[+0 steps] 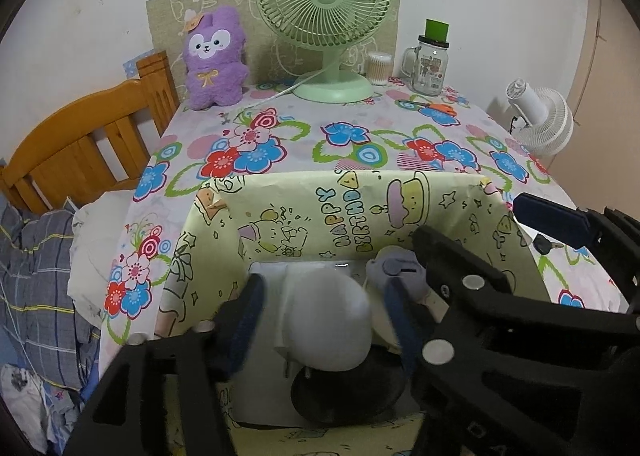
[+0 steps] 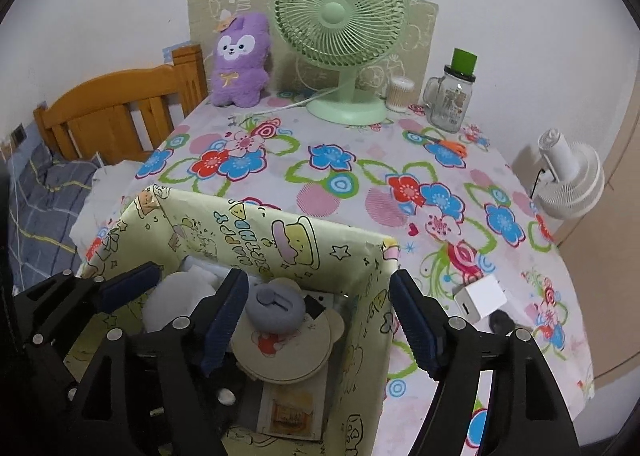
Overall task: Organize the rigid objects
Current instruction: 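Lower the dome and lavender gadget into the box and open both tools, then withdraw both tools from the box toward the white plug and black key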
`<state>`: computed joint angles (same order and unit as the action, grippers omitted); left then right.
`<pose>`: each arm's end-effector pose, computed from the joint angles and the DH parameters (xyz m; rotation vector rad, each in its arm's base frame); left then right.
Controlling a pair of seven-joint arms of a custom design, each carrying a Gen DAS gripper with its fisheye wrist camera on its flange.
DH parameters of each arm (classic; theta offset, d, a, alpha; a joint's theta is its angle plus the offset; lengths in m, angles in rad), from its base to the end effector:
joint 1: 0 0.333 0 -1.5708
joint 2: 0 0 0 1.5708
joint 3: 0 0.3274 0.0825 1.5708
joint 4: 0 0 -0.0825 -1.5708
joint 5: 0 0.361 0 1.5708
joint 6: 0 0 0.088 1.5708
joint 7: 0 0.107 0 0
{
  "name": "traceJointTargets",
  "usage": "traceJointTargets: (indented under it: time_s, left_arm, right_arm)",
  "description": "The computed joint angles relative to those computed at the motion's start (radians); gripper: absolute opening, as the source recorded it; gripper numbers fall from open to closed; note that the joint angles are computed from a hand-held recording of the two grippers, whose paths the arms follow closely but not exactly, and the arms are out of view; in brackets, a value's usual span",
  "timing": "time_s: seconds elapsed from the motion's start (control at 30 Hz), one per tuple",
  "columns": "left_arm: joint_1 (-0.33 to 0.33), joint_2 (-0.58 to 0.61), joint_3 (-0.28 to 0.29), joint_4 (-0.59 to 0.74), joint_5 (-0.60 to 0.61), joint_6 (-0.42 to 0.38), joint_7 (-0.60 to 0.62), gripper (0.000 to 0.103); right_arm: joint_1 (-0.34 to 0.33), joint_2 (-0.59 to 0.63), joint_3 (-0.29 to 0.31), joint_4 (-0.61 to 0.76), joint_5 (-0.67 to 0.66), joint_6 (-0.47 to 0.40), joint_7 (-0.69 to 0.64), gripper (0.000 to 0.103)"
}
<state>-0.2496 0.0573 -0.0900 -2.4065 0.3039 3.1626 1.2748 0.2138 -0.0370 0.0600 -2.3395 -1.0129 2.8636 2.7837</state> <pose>0.4859 -0.1999 0.3980 -1.5128 2.1574 -0.7894 0.4765 0.1827 0.4202 -1.7937 1.8444 -0.7369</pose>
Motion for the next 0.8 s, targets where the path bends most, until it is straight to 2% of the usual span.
traceJointTargets:
  time_s: [0.13, 0.23, 0.57, 0.8]
  left_arm:
    - [-0.017, -0.013, 0.027, -0.008, 0.099, 0.0, -0.088, 0.082]
    - [-0.004, -0.026, 0.019, -0.014, 0.177, -0.004, -0.159, 0.085]
    - [0.093, -0.077, -0.089, -0.033, 0.403, -0.006, -0.368, 0.09]
    - [0.149, -0.109, -0.178, -0.046, 0.451, -0.004, -0.426, 0.092]
  right_arm:
    - [-0.004, -0.014, 0.001, -0.015, -0.013, 0.007, 0.022, 0.078]
    - [-0.01, -0.027, 0.003, -0.032, -0.014, 0.02, 0.033, 0.079]
    - [-0.052, -0.113, 0.022, -0.113, -0.039, 0.048, 0.077, 0.082]
    - [-0.102, -0.201, 0.042, -0.184, -0.054, 0.054, 0.1, 0.086]
